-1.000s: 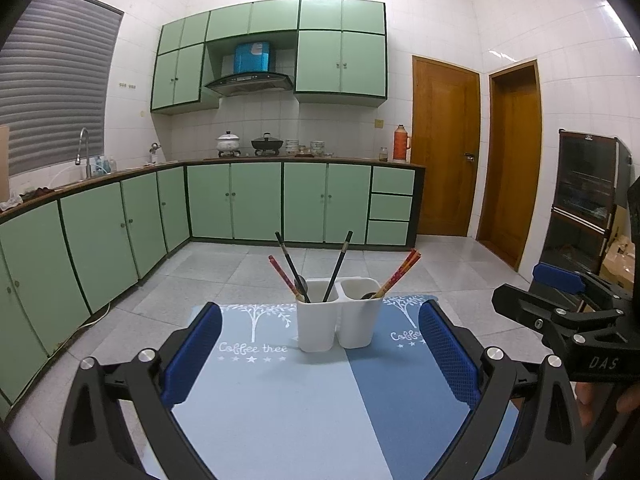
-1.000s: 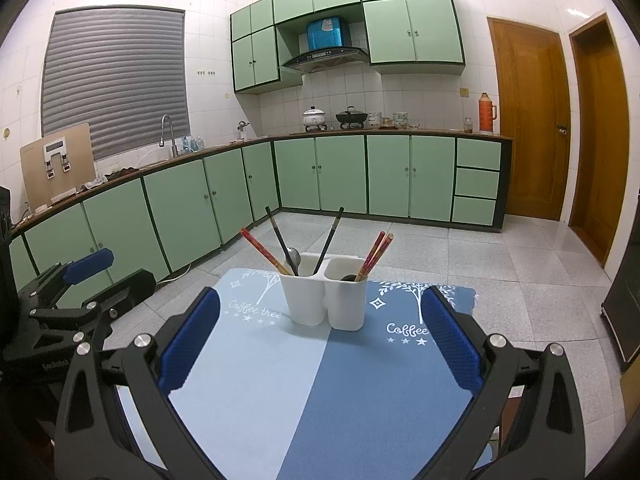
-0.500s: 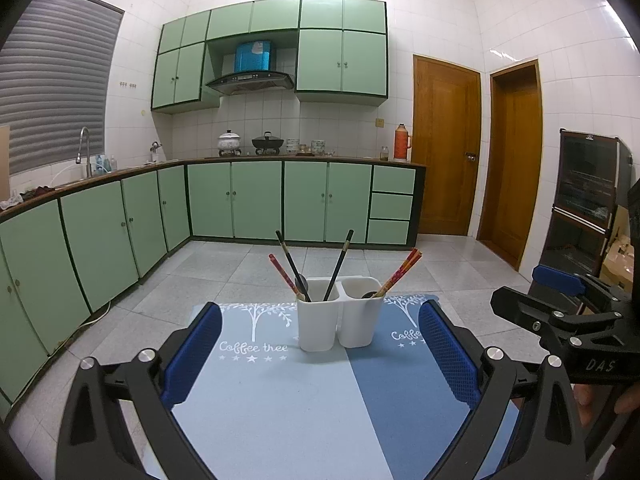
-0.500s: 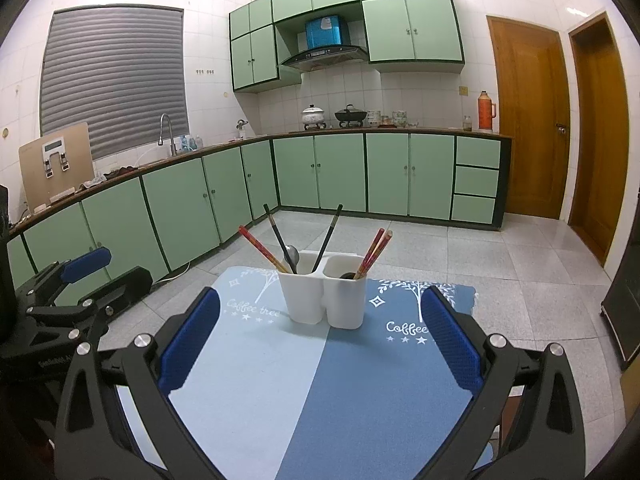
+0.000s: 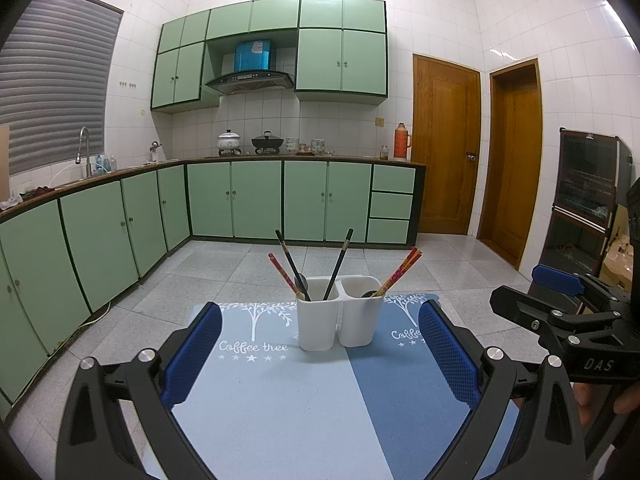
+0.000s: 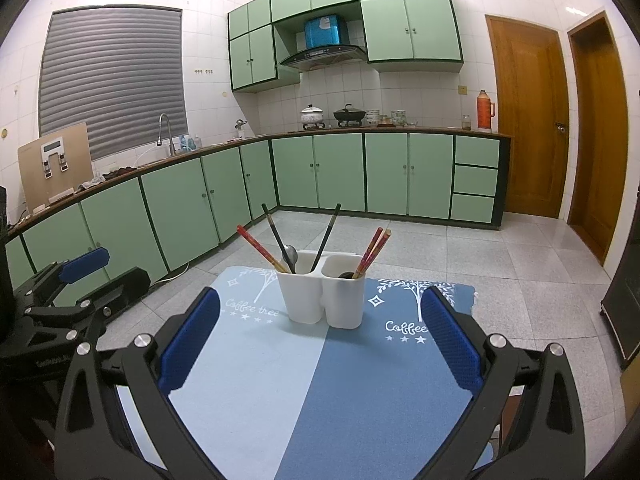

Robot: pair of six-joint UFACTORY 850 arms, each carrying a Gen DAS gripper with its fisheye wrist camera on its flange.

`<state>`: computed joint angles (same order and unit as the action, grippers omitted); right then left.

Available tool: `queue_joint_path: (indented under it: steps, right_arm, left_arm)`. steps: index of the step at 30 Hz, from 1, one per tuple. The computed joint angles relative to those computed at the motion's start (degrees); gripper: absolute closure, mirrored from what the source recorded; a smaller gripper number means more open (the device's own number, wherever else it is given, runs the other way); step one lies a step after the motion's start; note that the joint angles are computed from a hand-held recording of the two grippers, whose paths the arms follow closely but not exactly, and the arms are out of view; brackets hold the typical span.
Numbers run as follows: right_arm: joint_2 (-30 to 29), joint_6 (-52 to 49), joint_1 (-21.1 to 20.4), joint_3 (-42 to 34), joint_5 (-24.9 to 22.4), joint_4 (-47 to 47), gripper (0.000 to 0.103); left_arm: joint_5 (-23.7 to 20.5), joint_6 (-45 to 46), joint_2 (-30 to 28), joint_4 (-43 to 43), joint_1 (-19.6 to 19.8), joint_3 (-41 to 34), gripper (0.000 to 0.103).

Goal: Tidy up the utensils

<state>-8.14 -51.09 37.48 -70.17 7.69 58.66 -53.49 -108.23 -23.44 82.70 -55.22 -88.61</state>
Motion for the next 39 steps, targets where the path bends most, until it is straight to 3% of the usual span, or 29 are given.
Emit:
queue_joint_path:
  steps: [39]
  right_arm:
    - [0.02,-0.07,-0.13,0.35,0.12,0.19,0.006]
  left_arm:
    - [0.08,-0.30,0.36,-0.12,-0.11,0.57,0.006]
